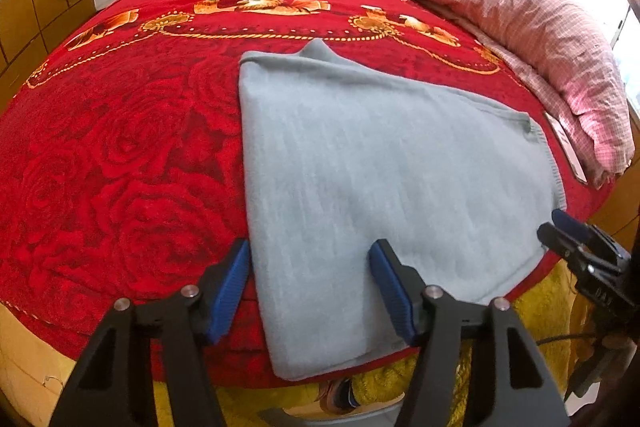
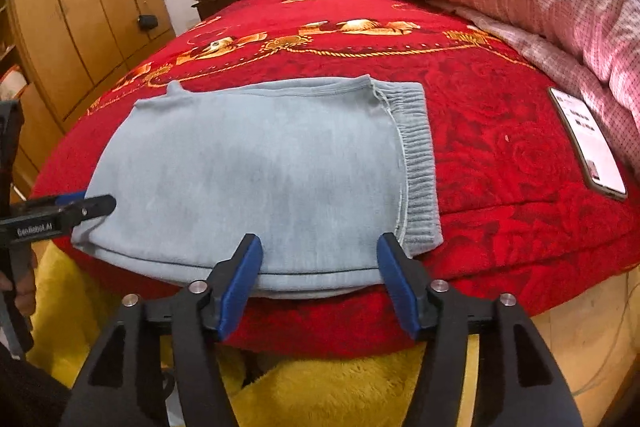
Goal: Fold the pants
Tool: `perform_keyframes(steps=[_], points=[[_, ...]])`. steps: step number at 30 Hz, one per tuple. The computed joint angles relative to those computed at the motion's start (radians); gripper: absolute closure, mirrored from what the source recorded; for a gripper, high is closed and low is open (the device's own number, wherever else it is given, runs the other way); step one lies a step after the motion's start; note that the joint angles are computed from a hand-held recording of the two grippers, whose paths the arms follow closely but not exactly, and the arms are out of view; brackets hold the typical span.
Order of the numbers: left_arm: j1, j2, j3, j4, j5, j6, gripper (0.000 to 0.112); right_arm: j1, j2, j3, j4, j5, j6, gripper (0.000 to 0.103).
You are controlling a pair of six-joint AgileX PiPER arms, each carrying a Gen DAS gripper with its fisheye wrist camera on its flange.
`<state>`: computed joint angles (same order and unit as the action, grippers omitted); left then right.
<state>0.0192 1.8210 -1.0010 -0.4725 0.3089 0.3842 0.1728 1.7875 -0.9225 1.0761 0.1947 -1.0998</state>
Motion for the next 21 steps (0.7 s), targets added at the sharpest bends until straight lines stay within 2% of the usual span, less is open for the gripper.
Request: perform_keyframes(steps=[5, 10, 14, 18, 21], points=[[-0.015, 0.016, -0.02, 0.052, -0.002, -0.044, 0.047, 0.0, 0.007, 0.001, 0.07, 0.002, -0.063, 0.036], [0.003, 0.028, -0.025, -0.044, 0.006, 0.032, 0.047, 0.0, 0.016, -0.004, 0.088, 0.006, -0.076, 0.032], [0.004, 0.03, -0.023, -0.057, 0.001, 0.046, 0.046, -0.008, 0.023, -0.005, 0.134, 0.019, -0.115, 0.029], [0.01, 0.029, -0.013, -0.124, -0.011, 0.117, 0.046, -0.028, 0.033, -0.009, 0.223, 0.065, -0.184, 0.02], [0.008, 0.027, -0.01, -0.123, -0.018, 0.115, 0.046, -0.011, 0.039, -0.01, 0.242, 0.056, -0.214, 0.012]])
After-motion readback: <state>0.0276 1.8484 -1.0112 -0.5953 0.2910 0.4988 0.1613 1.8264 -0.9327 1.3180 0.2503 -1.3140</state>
